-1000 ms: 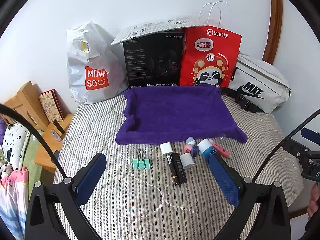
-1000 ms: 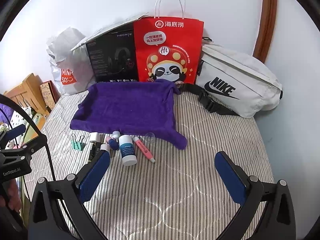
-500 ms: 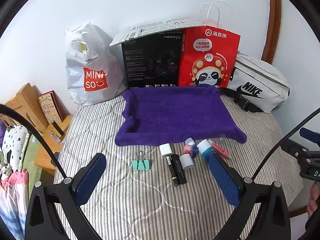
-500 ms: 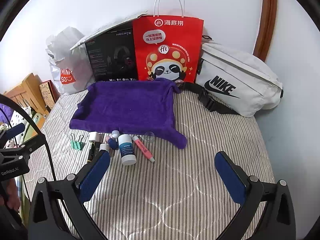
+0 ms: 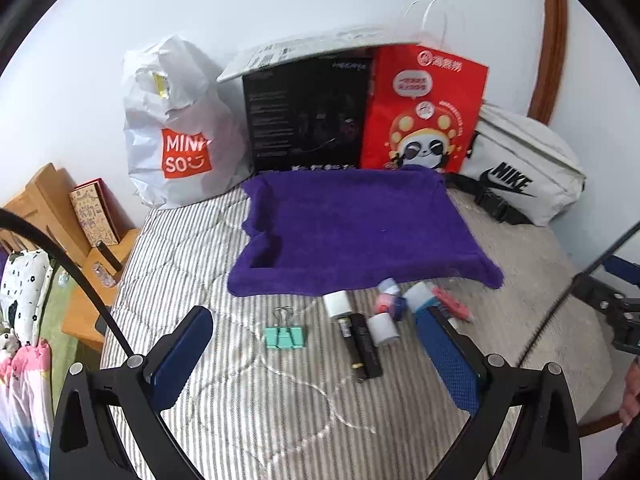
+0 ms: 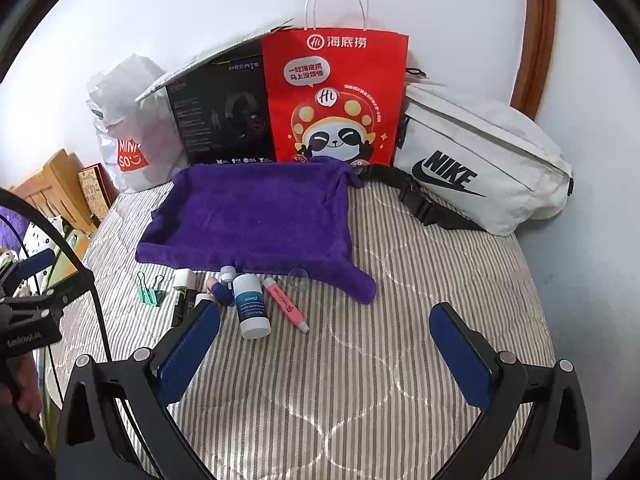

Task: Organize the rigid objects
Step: 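Lower the left tool onto the green binder clip and close it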

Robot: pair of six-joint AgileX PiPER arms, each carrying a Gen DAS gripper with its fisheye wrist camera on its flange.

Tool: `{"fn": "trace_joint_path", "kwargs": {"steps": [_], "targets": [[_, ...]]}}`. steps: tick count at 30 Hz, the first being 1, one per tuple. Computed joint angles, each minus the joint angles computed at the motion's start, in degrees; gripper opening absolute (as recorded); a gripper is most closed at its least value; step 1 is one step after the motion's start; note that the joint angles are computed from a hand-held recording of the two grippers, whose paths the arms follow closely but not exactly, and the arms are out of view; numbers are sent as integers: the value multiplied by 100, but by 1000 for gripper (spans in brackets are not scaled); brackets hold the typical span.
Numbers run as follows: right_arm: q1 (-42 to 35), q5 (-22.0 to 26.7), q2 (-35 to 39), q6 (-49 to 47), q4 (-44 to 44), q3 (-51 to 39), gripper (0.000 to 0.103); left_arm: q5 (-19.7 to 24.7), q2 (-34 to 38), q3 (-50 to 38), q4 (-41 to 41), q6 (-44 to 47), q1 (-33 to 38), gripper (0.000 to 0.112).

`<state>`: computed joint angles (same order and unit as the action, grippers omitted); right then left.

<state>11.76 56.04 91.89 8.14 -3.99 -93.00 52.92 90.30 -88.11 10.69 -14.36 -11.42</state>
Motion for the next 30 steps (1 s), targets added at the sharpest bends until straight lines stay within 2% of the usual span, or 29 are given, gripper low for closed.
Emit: {"fn": "trace_joint_path", "kwargs": {"steps": [7,12,17,22,23,26,30], "targets": [[-116,-278,269,-215,143,113,103,-398,395,339,31,102,403,103],[-272,-366,439,-359,347,181,103,-905,668,714,-408,406,783,102],[-376,-395,553,-391,354,291,103,-1468,980,1046,-491,465,879,100],[-452,-361,620,-422,355,445,103,-1791,1387,1137,-135,306,815,91],[-462,-356,646,-424,347,451,103,-1925,1430,1199,-181,341,829,84],[-491,-374,731,-388,290,506,103,-2172,1471,1340,-445,581,882,79],[-486,-522,790,-403,241,550,103,-2778,1360,1745,-366,507,875,72]]}}
